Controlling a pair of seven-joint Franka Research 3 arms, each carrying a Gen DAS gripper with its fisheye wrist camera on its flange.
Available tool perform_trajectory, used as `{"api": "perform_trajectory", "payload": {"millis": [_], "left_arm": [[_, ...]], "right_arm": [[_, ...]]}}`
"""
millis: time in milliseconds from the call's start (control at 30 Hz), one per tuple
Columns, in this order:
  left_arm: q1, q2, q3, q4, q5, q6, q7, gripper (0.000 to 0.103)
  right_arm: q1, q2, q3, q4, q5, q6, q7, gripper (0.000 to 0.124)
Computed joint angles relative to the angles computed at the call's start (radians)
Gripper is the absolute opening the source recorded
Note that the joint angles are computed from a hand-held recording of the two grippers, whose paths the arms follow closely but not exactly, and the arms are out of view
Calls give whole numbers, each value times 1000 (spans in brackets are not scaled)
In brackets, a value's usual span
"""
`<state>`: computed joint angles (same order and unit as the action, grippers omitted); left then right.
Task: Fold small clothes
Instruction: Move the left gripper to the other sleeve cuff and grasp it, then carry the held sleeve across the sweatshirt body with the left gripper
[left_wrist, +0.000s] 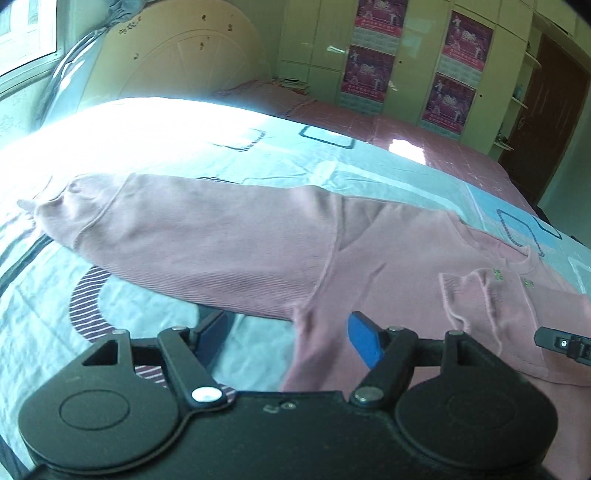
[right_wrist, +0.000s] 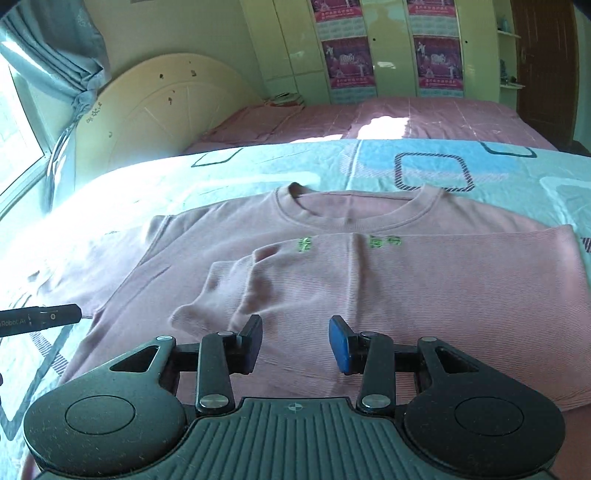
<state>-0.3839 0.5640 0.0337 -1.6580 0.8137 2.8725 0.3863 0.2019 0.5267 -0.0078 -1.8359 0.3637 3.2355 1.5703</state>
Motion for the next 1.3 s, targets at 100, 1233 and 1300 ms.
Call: {"api": "perform_trajectory", "payload": {"millis": [100, 1233, 1300], "left_arm": [[41, -33, 22, -57, -4, 29, -18, 71], [93, 154, 201, 153, -196, 347, 128, 6], [111, 147, 117, 166, -189, 367, 210, 6]], "right_arm": [[110, 35, -96, 65, 2, -41, 61, 41], [326, 180, -363, 256, -330, -151, 650, 41], [326, 150, -364, 206, -314, -114, 638, 41]]}}
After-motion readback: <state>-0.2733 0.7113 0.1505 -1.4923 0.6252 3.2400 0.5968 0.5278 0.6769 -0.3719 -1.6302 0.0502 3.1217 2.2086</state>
